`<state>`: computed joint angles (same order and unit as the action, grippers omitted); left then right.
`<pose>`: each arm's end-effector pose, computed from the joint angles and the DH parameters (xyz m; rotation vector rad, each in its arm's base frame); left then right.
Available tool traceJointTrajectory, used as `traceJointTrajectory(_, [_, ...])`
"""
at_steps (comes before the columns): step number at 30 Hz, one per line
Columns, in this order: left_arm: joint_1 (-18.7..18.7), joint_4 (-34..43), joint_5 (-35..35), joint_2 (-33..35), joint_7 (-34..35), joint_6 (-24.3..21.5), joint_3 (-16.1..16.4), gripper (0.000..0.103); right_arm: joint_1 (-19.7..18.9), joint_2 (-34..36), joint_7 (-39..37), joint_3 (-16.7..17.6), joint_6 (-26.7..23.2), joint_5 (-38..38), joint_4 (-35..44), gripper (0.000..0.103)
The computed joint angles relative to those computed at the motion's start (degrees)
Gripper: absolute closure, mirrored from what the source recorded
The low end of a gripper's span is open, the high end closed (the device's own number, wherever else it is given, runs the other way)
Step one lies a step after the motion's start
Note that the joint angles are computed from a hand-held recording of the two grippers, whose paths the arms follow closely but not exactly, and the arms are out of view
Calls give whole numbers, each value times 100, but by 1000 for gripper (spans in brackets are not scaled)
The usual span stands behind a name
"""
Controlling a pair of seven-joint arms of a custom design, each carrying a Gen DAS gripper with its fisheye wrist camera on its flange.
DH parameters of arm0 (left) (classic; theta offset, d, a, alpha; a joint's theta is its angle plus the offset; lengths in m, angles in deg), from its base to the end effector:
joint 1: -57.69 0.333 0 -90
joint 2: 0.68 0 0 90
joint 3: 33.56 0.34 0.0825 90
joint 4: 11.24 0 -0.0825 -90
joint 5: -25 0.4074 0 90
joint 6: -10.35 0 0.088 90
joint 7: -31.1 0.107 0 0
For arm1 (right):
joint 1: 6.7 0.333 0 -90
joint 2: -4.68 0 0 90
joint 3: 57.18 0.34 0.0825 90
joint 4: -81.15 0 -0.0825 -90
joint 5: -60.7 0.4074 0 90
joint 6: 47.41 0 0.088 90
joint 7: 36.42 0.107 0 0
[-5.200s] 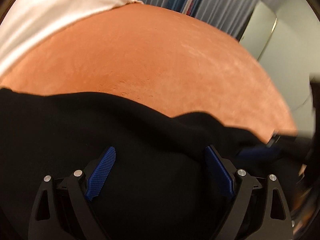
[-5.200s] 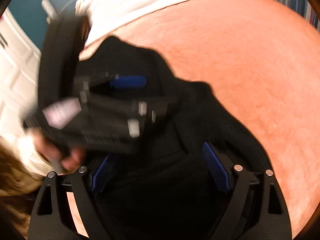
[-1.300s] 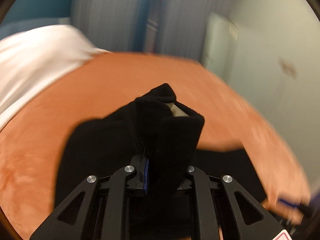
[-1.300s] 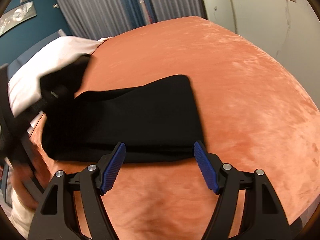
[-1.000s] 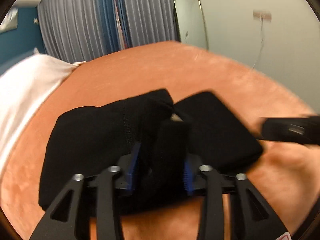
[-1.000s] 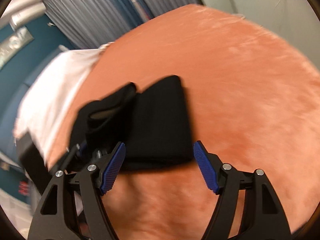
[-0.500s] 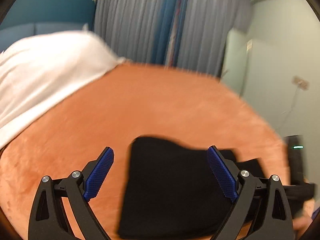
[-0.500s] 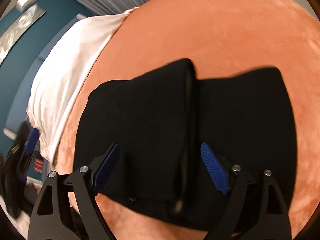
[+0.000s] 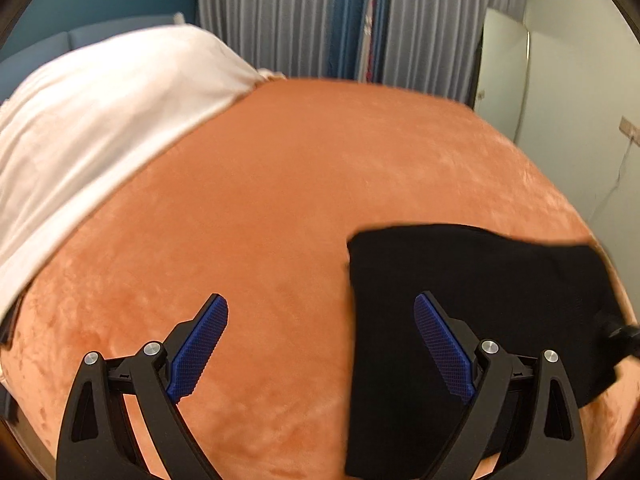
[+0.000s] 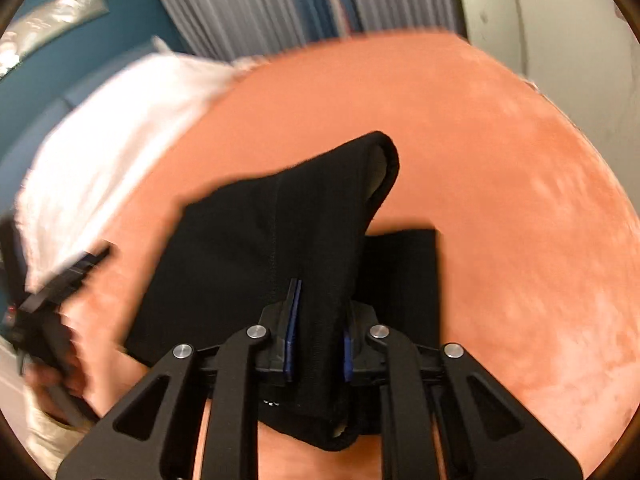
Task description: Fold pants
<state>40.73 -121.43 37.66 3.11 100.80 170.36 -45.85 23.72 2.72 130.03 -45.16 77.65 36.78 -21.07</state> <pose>0.5621 -0.3223 0.5657 -1.4975 2.0859 -0.9562 0.4604 0.4034 0.6268 -1.4131 2.1911 -0.3706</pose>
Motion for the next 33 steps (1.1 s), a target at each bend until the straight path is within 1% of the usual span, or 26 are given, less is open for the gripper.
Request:
traceJointTrajectory(1, [-7,60,-91,49,85,-98,-28,10,-17,-64,117,-20,210,31,-238,85])
traceJointTrajectory(2, [-27,105,-105,92,115,-176,-39,10,-23,-146,289,-8,399,-101,-377,84])
traceJointTrajectory(4, [-110,121,225,115,-104,-214,6,10,-45,-279,439,9,562,-166,-457,84])
traceJointTrajectory(6, [-158,75,540,101,-290,-131,44,10,-77,-333,455,22,594,-178,-505,78])
traceJointTrajectory(7, [-176,55,683,108,-373,-99,56,10,-84,-350,423,34,446,-146,-501,73])
traceJointTrajectory(8, [-182,66,724,125,-382,-110,51,10,-93,-456,545,62,407,-229,-596,67])
traceJointTrajectory(10, [-198,136,730,188,-373,-220,38,10,-112,-655,923,166,469,-499,-729,67])
traceJointTrajectory(11, [-212,174,720,217,-364,-268,32,10,-124,-692,1161,268,381,-760,-684,67])
traceJointTrajectory(12, [-227,187,728,229,-372,-291,33,10,-110,-636,1213,376,242,-1055,-506,67])
traceJointTrajectory(13, [-249,202,779,245,-407,-301,42,10,-75,-535,1087,407,155,-1148,-330,67])
traceJointTrajectory(14, [-278,222,860,262,-463,-314,52,10,-23,-317,797,414,79,-1170,-30,67])
traceJointTrajectory(16, [-344,282,1032,299,-571,-364,66,10,88,160,135,340,10,-1080,524,68])
traceJointTrajectory(17, [-360,292,1043,308,-552,-364,56,10,151,281,-36,296,-55,-1081,638,68])
traceJointTrajectory(19, [-423,293,1198,309,-630,-373,62,10,240,676,-460,173,-310,-911,996,69])
traceJointTrajectory(20, [-450,290,1309,308,-658,-370,68,10,281,757,-539,105,-442,-856,1058,70])
traceJointTrajectory(21, [-480,295,1421,310,-716,-393,76,10,319,824,-575,41,-704,-817,1094,73])
traceJointTrajectory(22, [-492,291,1468,309,-694,-421,67,10,330,754,-530,-24,-743,-789,929,79])
traceJointTrajectory(23, [-492,293,1449,314,-653,-442,51,10,309,571,-404,-81,-463,-758,607,86])
traceJointTrajectory(24, [-488,288,1395,311,-603,-465,34,10,254,280,-153,-117,-114,-689,187,89])
traceJointTrajectory(25, [-482,283,1336,315,-555,-463,19,10,210,98,-31,-124,14,-611,-33,93])
traceJointTrajectory(26, [-479,281,1278,315,-510,-457,7,10,168,59,-95,-108,18,-559,-53,95])
traceJointTrajectory(28, [-491,284,1259,313,-481,-458,4,10,152,118,-69,-32,-107,-674,134,93])
traceJointTrajectory(29, [-494,290,1243,315,-458,-455,1,10,161,84,7,1,-175,-790,157,90])
traceJointTrajectory(31, [-506,290,1233,310,-424,-468,-3,10,184,-84,273,77,-305,-1003,91,89])
traceJointTrajectory(33, [-526,287,1299,304,-459,-482,7,10,186,-315,549,143,-403,-989,-140,82])
